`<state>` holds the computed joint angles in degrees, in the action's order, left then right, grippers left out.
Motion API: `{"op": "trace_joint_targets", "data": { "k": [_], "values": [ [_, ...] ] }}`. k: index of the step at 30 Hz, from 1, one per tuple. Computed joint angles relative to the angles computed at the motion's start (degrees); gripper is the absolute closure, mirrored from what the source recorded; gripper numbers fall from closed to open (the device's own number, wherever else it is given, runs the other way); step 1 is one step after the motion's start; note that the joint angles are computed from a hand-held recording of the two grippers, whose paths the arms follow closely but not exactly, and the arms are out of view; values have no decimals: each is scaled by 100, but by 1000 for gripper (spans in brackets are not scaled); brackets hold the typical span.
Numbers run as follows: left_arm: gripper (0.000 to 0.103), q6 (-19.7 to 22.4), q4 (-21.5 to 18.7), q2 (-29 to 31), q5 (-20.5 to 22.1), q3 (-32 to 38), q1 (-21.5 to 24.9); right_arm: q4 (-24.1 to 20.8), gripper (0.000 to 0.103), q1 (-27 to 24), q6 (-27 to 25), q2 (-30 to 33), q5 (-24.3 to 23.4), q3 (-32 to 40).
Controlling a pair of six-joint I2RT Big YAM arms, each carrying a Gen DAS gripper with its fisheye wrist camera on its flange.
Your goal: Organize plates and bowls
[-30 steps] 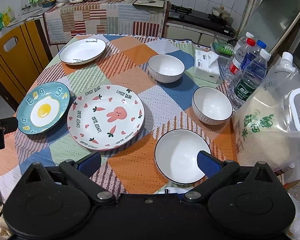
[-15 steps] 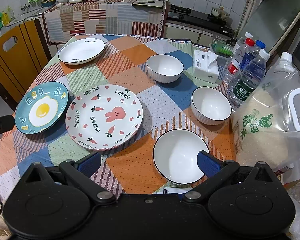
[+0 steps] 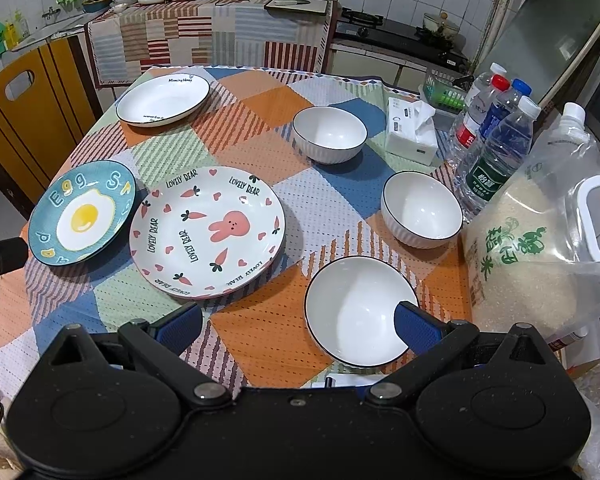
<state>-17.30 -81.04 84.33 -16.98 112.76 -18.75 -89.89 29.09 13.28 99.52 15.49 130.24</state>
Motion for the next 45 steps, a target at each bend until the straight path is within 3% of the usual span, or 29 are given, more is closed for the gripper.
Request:
{"op": "trace_joint_targets", "data": {
  "k": [18, 21, 24, 27, 28, 31, 35, 42, 45],
  "values": [
    [5, -79, 17, 61, 135, 3, 40, 114, 0, -45, -178, -7, -122, -88],
    [5, -89, 254, 113, 131, -13, 110, 830, 0, -185, -733, -151, -538, -306],
    [5, 38, 669, 162, 208, -177, 217, 2046, 0, -470, -1465, -382, -1267, -839],
    [5, -116, 814, 355, 603, -248, 356, 2964, 0, -812, -2136, -332, -2117, -1156],
    [5, -152, 891, 426, 789, -293, 397, 3003, 0, -930, -2217, -158, -2356, -1039],
    [5, -263, 1023, 642, 1006, -426, 409, 2173, 2, -1214, -1937, 724, -3031, -9],
    [8, -643, 902, 970, 1464, -462, 484, 937, 16, -1455, -1545, 1923, -4019, 1473],
    [16, -851, 1069, 1151, 1688, -725, 459, 280, 29, -1380, -1718, 2474, -3788, 1746],
    [30, -934, 1069, 1259, 1815, -738, 472, 26, 41, -1344, -1833, 2660, -3688, 1937]
  ]
}}
